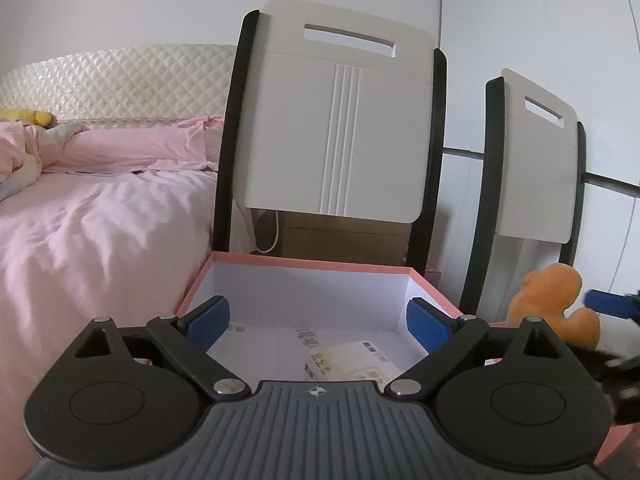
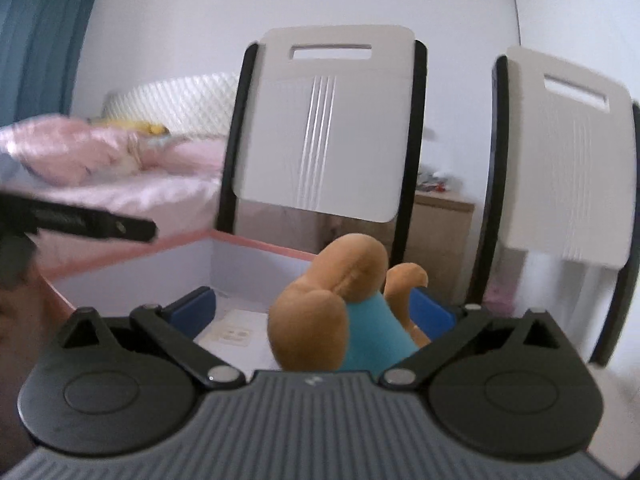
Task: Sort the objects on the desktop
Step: 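Lift the teddy bear with the right gripper and carry it over the pink box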
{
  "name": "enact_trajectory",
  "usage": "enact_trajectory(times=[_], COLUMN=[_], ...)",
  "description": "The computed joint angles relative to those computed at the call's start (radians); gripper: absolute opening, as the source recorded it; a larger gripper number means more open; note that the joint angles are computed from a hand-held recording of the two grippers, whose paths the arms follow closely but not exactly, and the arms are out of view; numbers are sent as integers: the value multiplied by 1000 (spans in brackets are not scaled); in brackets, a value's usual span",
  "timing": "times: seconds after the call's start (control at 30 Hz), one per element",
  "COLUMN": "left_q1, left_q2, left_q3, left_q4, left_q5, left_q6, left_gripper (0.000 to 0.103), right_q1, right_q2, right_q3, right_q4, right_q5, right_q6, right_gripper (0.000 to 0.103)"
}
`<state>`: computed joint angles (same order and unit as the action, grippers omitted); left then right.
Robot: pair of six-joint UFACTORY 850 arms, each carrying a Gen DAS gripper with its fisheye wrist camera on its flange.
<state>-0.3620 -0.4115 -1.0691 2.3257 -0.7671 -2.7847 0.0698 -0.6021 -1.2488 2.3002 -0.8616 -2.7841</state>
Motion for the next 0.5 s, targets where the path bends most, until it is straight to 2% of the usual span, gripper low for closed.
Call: enact_trajectory(times=[0.13, 0.2, 0.23, 0.27, 0.3, 0.33, 0.5], left_q1=[0, 0, 1, 1, 0, 0, 0], left_q2=[2, 7, 7, 7, 7, 8, 6], left_q3=[2, 7, 7, 7, 7, 8, 7], left_q4=[10, 16, 18, 20, 19, 21, 24], left_q5=[0, 1, 3, 4, 2, 0, -1], left_q6=[-11, -15, -16, -17, -16, -16, -13], left_gripper=[97, 97, 97, 97, 97, 97, 97], right_q1=[35, 36, 33, 30, 29, 31, 19], right_q2=[-39, -58, -68, -77, -82, -84, -80], right_q3=[-60, -92, -112, -130, -139, -142, -162], right_q4=[53, 14, -27, -65, -61, -31, -27], right_q5=[84, 98, 105, 111, 115, 124, 133], right_q6=[-49, 7, 60, 116, 136, 125, 186], right_gripper=[103, 102, 98, 87, 79, 68, 56])
